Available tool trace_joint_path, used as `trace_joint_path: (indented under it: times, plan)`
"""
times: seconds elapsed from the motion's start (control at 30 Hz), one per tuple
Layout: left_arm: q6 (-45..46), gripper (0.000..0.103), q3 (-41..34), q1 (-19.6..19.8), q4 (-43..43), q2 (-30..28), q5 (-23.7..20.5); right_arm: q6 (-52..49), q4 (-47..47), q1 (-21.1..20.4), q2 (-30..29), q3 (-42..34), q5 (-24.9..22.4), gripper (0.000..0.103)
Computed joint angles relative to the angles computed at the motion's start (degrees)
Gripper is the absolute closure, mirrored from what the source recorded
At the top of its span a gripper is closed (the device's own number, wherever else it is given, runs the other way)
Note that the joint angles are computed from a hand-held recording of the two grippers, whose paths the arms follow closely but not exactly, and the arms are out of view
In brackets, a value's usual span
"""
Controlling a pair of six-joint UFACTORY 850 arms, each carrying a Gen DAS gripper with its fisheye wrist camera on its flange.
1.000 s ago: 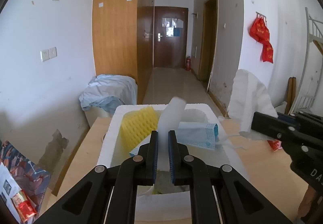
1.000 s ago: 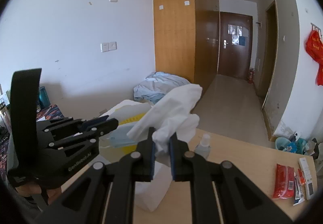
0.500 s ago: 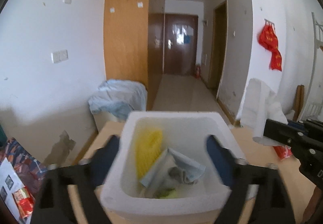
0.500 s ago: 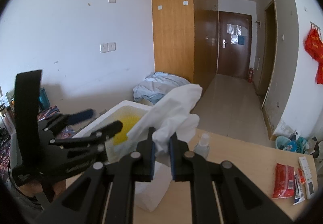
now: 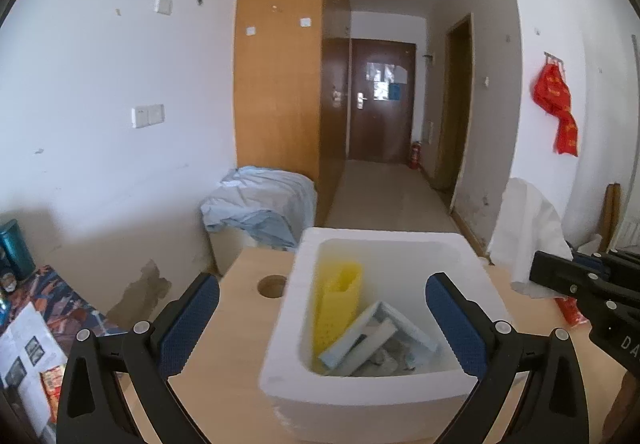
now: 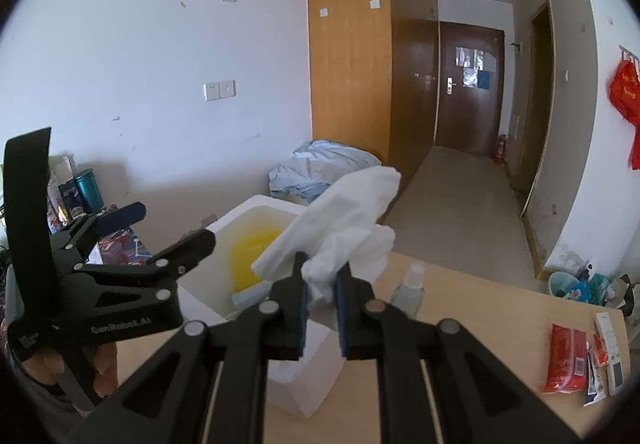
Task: Organize soft objects
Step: 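Lower the tissues into the box and open the right tool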
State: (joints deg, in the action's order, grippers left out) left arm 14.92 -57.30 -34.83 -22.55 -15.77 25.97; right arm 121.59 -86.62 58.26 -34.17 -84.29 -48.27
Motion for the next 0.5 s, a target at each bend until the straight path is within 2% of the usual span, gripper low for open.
trace_joint_path:
  times: [0.1, 0.5]
  plan:
    - [0.8, 0.000, 1.2, 0.4, -2.7, 1.0, 1.8, -0.2, -0.4, -0.3, -0.2, -0.4, 1.1, 0.088]
    - [4.8, 0.000, 3.5, 3.5, -6.9, 3.9, 0.8, -3.9, 0.1, -0.7, -3.5, -5.4, 4.7, 0.088]
